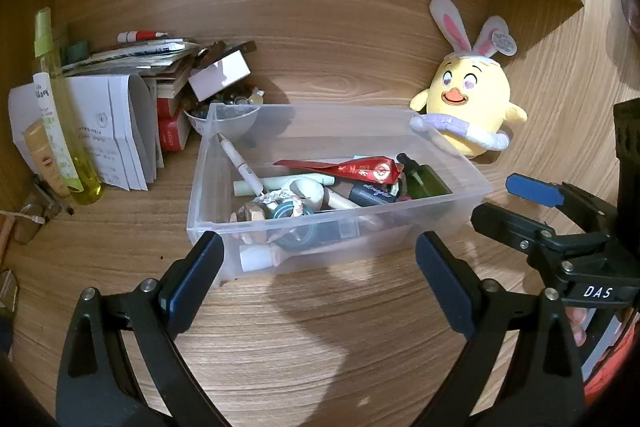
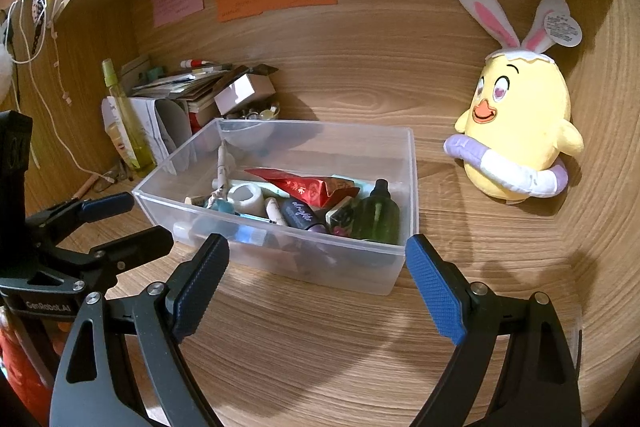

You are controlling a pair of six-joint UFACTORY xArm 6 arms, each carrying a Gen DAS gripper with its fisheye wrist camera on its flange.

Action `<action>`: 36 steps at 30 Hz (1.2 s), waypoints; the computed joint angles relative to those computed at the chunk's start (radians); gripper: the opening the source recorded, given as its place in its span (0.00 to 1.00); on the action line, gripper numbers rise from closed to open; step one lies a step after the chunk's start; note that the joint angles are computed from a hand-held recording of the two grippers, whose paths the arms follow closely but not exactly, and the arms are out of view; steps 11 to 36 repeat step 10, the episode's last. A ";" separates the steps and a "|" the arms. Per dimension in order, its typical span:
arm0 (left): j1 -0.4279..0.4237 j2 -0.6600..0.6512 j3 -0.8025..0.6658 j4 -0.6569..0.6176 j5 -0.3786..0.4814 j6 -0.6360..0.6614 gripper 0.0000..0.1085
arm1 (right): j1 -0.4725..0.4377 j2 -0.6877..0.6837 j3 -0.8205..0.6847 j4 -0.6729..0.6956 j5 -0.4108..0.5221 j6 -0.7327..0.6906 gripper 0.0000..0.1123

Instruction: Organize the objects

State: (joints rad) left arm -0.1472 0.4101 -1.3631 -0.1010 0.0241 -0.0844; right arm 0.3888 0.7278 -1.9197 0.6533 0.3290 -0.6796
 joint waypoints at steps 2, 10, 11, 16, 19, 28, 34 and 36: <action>-0.002 -0.001 0.001 -0.005 -0.001 0.008 0.90 | 0.001 0.000 0.000 0.000 0.000 0.000 0.79; -0.008 -0.007 0.001 -0.099 -0.003 0.082 0.90 | 0.002 0.000 0.002 -0.004 -0.001 0.005 0.79; -0.008 -0.007 0.001 -0.099 -0.003 0.082 0.90 | 0.002 0.000 0.002 -0.004 -0.001 0.005 0.79; -0.008 -0.007 0.001 -0.099 -0.003 0.082 0.90 | 0.002 0.000 0.002 -0.004 -0.001 0.005 0.79; -0.008 -0.007 0.001 -0.099 -0.003 0.082 0.90 | 0.002 0.000 0.002 -0.004 -0.001 0.005 0.79; -0.008 -0.007 0.001 -0.099 -0.003 0.082 0.90 | 0.002 0.000 0.002 -0.004 -0.001 0.005 0.79; -0.008 -0.007 0.001 -0.099 -0.003 0.082 0.90 | 0.002 0.000 0.002 -0.004 -0.001 0.005 0.79; -0.008 -0.007 0.001 -0.099 -0.003 0.082 0.90 | 0.002 0.000 0.002 -0.004 -0.001 0.005 0.79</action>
